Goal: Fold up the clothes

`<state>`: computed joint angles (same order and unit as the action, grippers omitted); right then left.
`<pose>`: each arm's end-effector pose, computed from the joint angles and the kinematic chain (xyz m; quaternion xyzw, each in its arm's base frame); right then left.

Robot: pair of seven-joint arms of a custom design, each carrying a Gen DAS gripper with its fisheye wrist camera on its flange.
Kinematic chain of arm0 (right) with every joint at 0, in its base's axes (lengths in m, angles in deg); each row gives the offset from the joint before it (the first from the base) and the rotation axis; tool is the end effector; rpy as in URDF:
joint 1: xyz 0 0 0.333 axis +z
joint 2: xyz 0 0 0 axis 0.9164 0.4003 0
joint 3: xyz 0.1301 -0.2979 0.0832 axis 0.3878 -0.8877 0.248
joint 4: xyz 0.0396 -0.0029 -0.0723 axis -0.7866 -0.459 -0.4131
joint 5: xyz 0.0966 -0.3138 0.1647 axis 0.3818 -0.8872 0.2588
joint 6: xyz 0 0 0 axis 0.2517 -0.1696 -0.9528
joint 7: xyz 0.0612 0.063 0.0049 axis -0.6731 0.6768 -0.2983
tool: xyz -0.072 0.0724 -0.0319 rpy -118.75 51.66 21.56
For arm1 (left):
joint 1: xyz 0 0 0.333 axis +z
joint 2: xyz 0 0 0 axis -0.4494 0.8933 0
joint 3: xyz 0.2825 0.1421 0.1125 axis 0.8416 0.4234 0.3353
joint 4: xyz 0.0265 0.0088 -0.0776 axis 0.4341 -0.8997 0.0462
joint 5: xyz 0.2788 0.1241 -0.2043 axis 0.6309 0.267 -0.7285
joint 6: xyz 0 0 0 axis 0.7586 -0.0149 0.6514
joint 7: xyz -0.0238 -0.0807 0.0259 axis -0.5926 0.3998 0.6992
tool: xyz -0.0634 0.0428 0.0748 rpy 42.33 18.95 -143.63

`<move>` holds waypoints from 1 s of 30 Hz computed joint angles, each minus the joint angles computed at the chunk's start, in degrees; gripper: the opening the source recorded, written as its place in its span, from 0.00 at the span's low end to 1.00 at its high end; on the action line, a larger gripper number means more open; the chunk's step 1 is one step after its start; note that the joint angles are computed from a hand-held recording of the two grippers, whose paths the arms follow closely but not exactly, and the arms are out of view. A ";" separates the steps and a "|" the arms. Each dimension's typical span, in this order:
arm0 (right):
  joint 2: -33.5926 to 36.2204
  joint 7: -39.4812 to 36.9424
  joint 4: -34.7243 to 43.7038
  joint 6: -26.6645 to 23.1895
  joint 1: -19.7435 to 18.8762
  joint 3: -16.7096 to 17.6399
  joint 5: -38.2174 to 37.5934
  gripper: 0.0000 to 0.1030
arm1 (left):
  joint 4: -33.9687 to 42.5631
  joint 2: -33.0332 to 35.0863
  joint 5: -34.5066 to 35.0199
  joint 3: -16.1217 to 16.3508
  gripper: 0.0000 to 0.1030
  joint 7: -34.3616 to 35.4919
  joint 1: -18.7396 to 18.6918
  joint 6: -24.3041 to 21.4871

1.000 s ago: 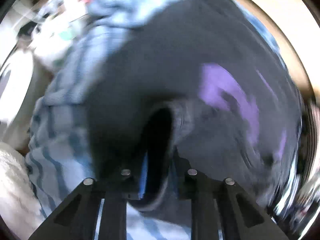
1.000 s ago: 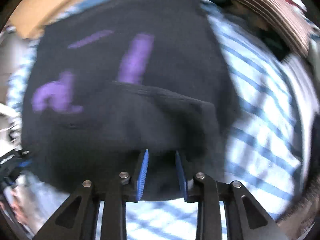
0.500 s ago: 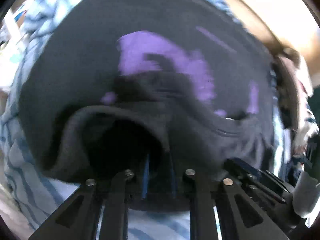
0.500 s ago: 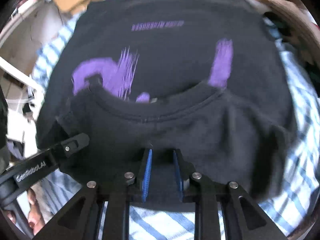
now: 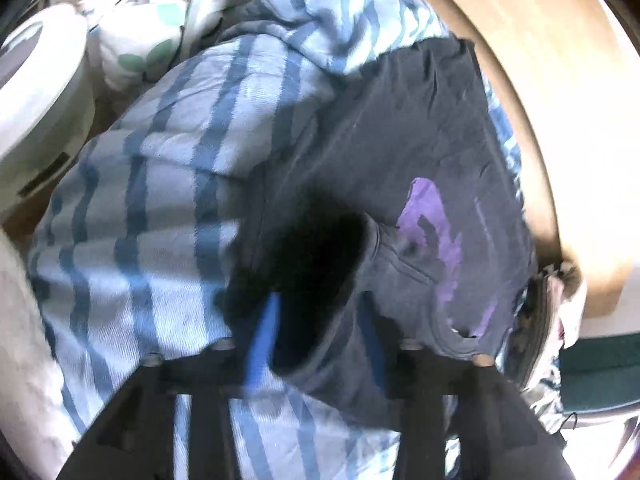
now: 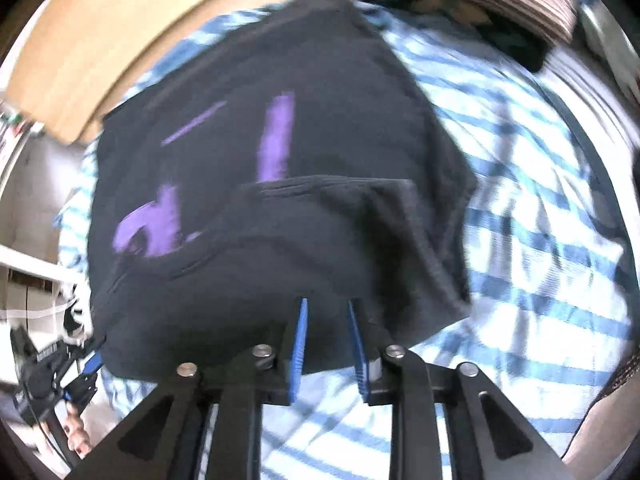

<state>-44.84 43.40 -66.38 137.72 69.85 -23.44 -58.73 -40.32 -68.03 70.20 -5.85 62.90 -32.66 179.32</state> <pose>0.7239 0.0744 0.5534 -0.6154 0.7563 0.0052 0.2220 0.5733 -0.1477 0.5798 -0.9360 0.2273 -0.2687 0.0049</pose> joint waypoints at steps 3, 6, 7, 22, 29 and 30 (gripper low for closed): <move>-0.04 -1.74 -0.08 0.64 0.73 1.21 0.97 0.31 | -1.90 -2.60 1.28 0.61 0.49 -2.83 0.70 -2.92; 1.29 -2.51 1.55 0.03 1.17 1.74 1.77 0.33 | -1.03 -1.72 -1.86 1.05 0.49 -0.16 2.13 -2.31; 1.20 -2.85 1.11 0.17 1.15 1.83 2.11 0.33 | -2.27 -2.97 -4.72 1.18 0.49 2.69 1.96 -1.26; 2.93 -2.82 0.15 0.47 3.21 0.84 -0.34 0.23 | 20.85 16.97 -1.93 0.55 0.02 21.47 -2.48 -13.56; -6.68 7.00 -14.86 10.12 -0.16 -0.79 5.51 0.33 | 0.73 4.48 -11.21 0.38 0.04 9.65 0.72 5.47; -8.37 9.07 -17.89 12.93 -0.20 -0.89 6.65 0.33 | -1.15 3.65 -11.81 0.14 0.04 7.87 0.51 7.81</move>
<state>-53.22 52.47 -84.27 150.65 69.65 -24.33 -52.08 -41.47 -64.38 58.39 -5.71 70.77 -32.14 187.13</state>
